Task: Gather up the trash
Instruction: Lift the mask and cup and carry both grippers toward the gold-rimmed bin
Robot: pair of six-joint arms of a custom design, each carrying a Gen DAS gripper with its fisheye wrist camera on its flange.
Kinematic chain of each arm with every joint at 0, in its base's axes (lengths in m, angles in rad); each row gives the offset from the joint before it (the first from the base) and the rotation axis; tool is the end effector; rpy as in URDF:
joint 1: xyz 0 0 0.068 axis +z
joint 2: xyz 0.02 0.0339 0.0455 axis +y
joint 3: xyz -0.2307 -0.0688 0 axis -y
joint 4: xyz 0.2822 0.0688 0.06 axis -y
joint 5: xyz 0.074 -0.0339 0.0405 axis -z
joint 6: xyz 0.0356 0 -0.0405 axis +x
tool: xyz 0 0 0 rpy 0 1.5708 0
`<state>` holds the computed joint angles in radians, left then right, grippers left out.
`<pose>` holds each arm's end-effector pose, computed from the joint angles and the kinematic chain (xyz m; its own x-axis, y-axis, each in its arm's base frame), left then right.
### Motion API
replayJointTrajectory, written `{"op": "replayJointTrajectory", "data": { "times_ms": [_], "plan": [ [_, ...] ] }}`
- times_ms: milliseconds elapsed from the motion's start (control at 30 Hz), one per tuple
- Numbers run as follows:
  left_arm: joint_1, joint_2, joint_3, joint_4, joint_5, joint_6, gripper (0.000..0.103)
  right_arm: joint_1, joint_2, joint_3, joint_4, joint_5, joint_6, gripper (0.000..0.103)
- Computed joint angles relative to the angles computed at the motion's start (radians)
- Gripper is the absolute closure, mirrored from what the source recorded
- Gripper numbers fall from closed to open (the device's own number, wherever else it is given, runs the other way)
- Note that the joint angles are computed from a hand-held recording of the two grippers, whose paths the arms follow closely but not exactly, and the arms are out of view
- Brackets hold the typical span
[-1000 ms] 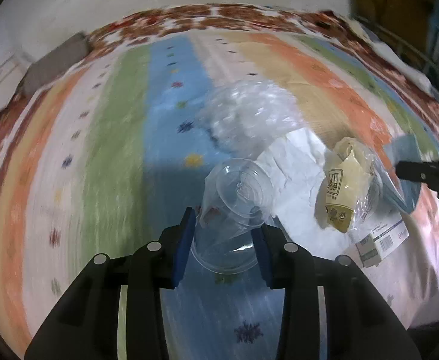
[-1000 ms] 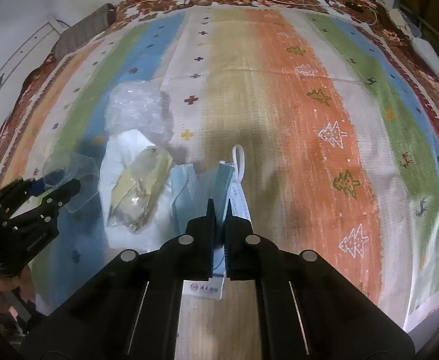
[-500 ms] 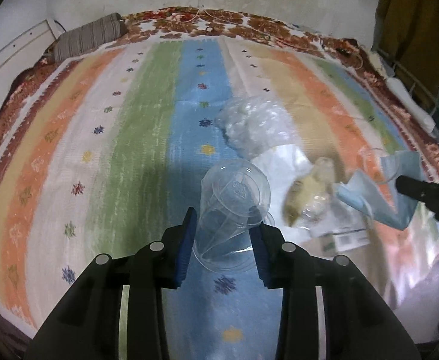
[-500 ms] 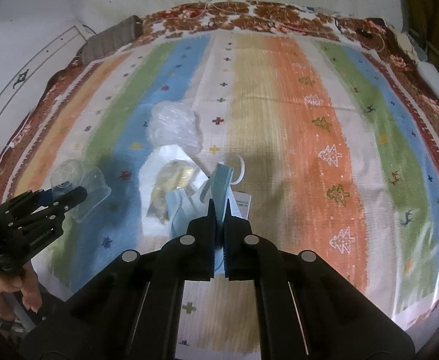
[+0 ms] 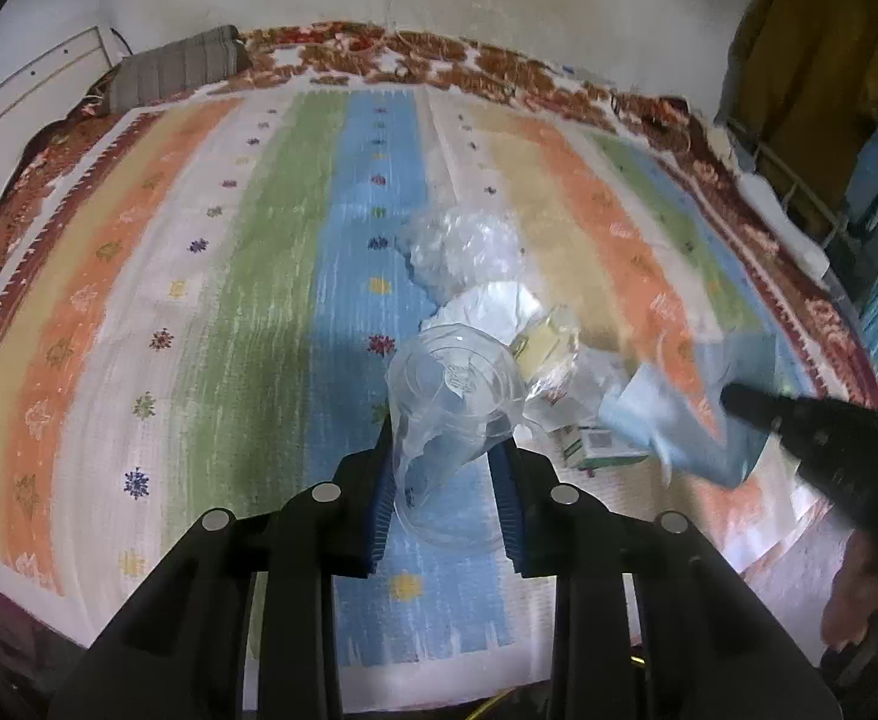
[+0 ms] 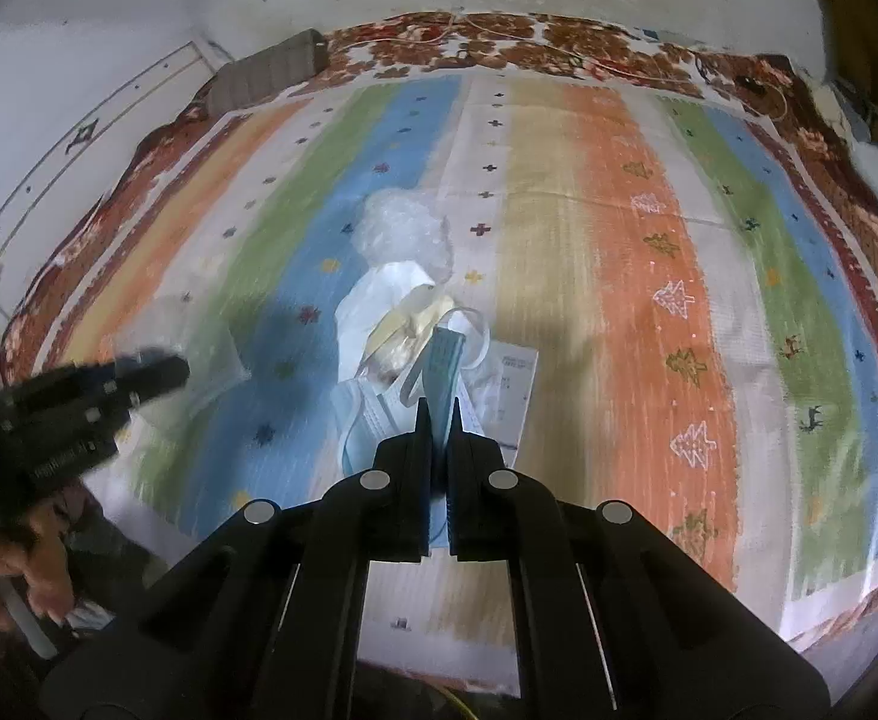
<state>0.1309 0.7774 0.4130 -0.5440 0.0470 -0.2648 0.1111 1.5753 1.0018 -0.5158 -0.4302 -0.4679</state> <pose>0.2064 0.0255 0.1444 -0.7279 -0.3595 -0.5839 -0.3028 0.9325 -0.1967 0.3362 0.0524 0.1472 -0.6541 -0.4854 -0.5800 -0.6585 0.7428 0.1210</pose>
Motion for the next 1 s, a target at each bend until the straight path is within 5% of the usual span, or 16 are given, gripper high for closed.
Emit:
{"op": "replayJointTrajectory", "data": {
  "times_ms": [500,1000],
  "plan": [
    [-0.162,-0.461,-0.035,-0.278,-0.065,-0.118,0.075,-0.134,-0.279,-0.140,-0.185,-0.144,-0.170,0.100],
    [-0.651,-0.724,0.003,-0.544,-0.407,-0.356,0.075,-0.316,-0.478,-0.244,-0.357,-0.248,-0.359,0.100]
  ]
}}
